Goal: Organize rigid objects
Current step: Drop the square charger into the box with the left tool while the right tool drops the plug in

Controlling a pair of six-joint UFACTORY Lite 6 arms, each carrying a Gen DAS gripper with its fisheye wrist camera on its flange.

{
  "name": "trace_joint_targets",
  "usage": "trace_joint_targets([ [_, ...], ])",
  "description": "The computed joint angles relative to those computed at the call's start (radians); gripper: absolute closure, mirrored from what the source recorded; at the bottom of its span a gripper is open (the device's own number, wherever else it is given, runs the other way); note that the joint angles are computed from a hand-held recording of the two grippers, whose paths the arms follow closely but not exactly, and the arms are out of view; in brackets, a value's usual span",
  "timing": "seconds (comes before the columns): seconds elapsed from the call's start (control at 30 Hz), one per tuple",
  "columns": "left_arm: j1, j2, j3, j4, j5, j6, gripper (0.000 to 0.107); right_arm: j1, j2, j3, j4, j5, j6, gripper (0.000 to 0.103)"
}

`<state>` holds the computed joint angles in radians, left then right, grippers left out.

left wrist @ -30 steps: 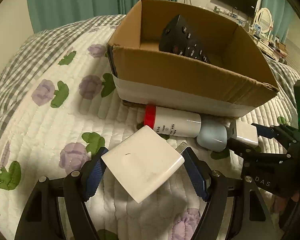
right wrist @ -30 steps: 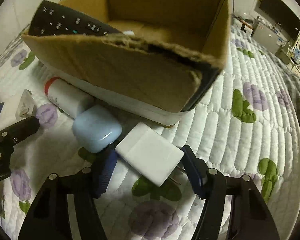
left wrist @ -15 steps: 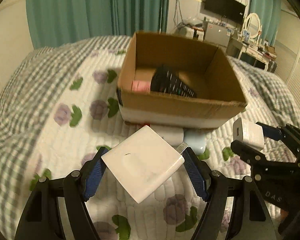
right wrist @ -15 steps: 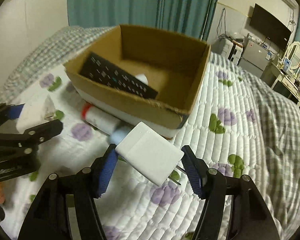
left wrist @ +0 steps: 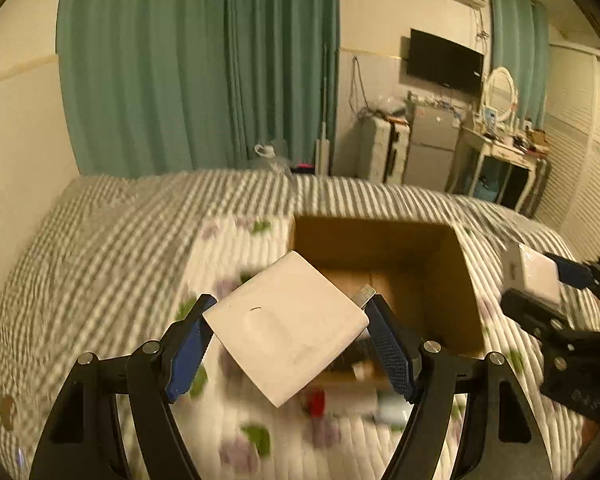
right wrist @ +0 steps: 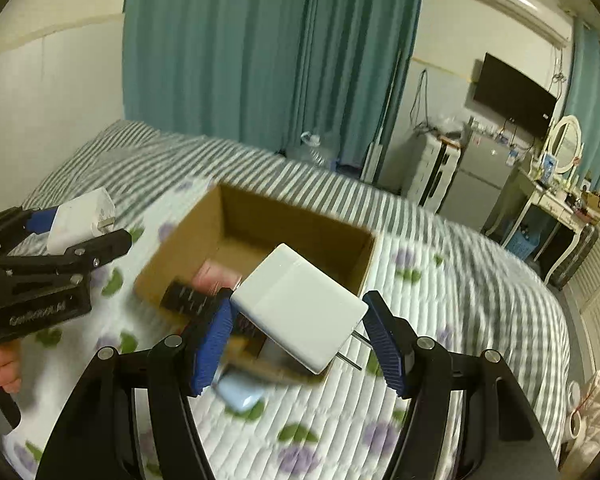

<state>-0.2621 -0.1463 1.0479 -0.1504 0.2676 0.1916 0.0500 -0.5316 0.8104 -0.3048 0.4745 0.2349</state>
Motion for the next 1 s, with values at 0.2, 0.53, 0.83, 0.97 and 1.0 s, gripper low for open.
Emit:
trace_joint_targets([
  [0.2, -0.034, 0.351, 0.343, 0.09, -0.017, -0.048, 0.03, -0.072, 0.26, 0.171, 0.035, -0.105, -0.062, 0.038],
  [0.53, -0.06, 0.699, 0.613, -0.027, 0.008, 0.045, 0.03, -0.191, 0.557, 0.28, 0.362, -0.269, -0.404, 0.038],
  [0.83, -0.079, 0.669, 0.585, 0.182, -0.059, -0.161, 0.022, -0.218, 0.63, 0.296, 0.579, -0.297, -0.63, 0.038],
  [0.97, -0.064, 0.625, 0.555, 0.124, -0.055, -0.092, 0.022, -0.189, 0.68, 0.33, 0.406, -0.297, -0.452, 0.038],
  [1.0, -0.061, 0.619, 0.554, 0.108, -0.053, -0.076, 0.022, -0.18, 0.686, 0.334, 0.361, -0.299, -0.399, 0.038],
])
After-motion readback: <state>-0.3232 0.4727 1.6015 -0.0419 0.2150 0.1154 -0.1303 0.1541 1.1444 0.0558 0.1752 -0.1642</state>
